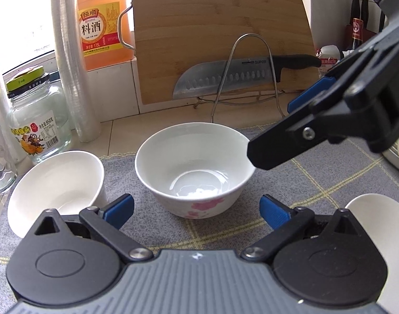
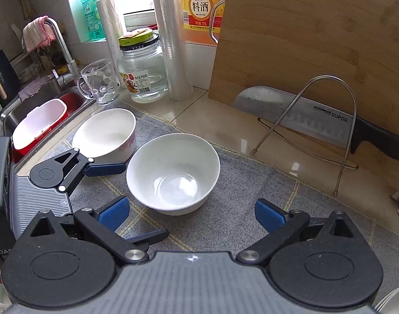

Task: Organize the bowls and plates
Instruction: 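Move the right tool to the pink-flower bowl and grasp its rim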

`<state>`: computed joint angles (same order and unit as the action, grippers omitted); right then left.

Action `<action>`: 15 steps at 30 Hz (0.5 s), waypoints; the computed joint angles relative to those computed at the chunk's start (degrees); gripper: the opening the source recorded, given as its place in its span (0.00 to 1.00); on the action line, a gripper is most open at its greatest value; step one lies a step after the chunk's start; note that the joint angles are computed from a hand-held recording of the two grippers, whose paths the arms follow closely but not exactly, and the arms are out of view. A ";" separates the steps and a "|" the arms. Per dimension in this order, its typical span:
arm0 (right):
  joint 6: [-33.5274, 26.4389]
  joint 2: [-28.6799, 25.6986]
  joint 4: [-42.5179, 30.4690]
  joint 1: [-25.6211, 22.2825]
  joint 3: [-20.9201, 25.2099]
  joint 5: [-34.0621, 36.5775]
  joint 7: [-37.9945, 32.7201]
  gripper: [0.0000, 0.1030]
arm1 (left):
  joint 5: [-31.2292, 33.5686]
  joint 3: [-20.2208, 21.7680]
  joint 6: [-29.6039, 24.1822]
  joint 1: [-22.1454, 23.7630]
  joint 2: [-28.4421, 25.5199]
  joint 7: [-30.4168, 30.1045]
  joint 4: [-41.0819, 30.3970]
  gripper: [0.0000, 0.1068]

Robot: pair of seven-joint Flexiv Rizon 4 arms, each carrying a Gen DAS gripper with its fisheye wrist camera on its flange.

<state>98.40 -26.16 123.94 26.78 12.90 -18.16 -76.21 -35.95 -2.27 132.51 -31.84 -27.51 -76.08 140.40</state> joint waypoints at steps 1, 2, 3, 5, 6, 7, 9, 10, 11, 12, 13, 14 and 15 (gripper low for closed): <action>-0.86 -0.85 -1.18 -1.66 1.77 -0.50 -0.55 1.00 | -0.38 0.08 -0.07 -0.18 -0.09 0.14 -0.13 0.94; -1.56 -1.60 -2.15 -3.04 3.25 -0.82 -1.11 1.00 | -0.35 -0.01 -0.37 -0.01 -0.09 -0.01 -0.21 0.94; -2.21 -2.23 -3.04 -3.84 4.17 -1.03 -1.57 1.00 | 0.44 -0.21 -0.71 0.60 0.01 -0.46 -0.18 0.94; -3.62 -3.50 -4.80 -5.54 6.19 -1.27 -2.73 1.00 | 0.94 -0.08 -0.79 0.82 -0.03 -0.80 -0.20 0.93; -4.30 -4.17 -5.72 -6.28 7.21 -1.28 -3.39 1.00 | 0.84 0.09 -0.63 0.63 -0.16 -0.70 -0.27 0.93; -4.93 -4.73 -6.51 -6.89 8.05 -1.20 -4.05 1.00 | 1.06 0.16 -0.38 0.65 -0.26 -0.73 -0.28 0.93; -6.36 -5.91 -8.28 -7.80 9.41 -0.90 -5.43 1.00 | 1.37 0.18 -0.02 0.78 -0.45 -0.91 -0.34 0.92; -7.04 -6.51 -9.12 -8.27 10.09 -0.66 -6.20 1.00 | 2.17 0.01 -0.06 1.34 -0.49 -1.31 -0.37 0.92; -7.68 -7.14 -9.98 -8.77 10.86 -0.30 -6.98 1.00 | 2.84 -0.14 -0.20 1.86 -0.49 -1.76 -0.44 0.91; -8.23 -7.68 -10.76 -9.00 11.34 0.12 -7.63 1.00 | 3.26 -0.15 -0.32 2.12 -0.49 -1.99 -0.51 0.90; -8.78 -8.19 -11.52 -9.09 11.68 0.54 -8.24 0.99 | 3.68 -0.12 -0.17 2.28 -0.57 -2.25 -0.56 0.90; -9.26 -8.65 -12.19 -9.18 12.02 0.99 -8.86 0.99 | 3.84 -0.03 0.14 2.29 -0.75 -2.45 -0.65 0.90; -9.68 -8.96 -12.67 -9.31 12.38 1.48 -9.48 0.98 | 4.00 0.00 0.22 2.34 -0.82 -2.59 -0.67 0.90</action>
<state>88.72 -35.12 111.27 17.47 25.28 -16.68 -85.69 -31.96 -2.27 132.73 -29.50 -28.33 -78.67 139.73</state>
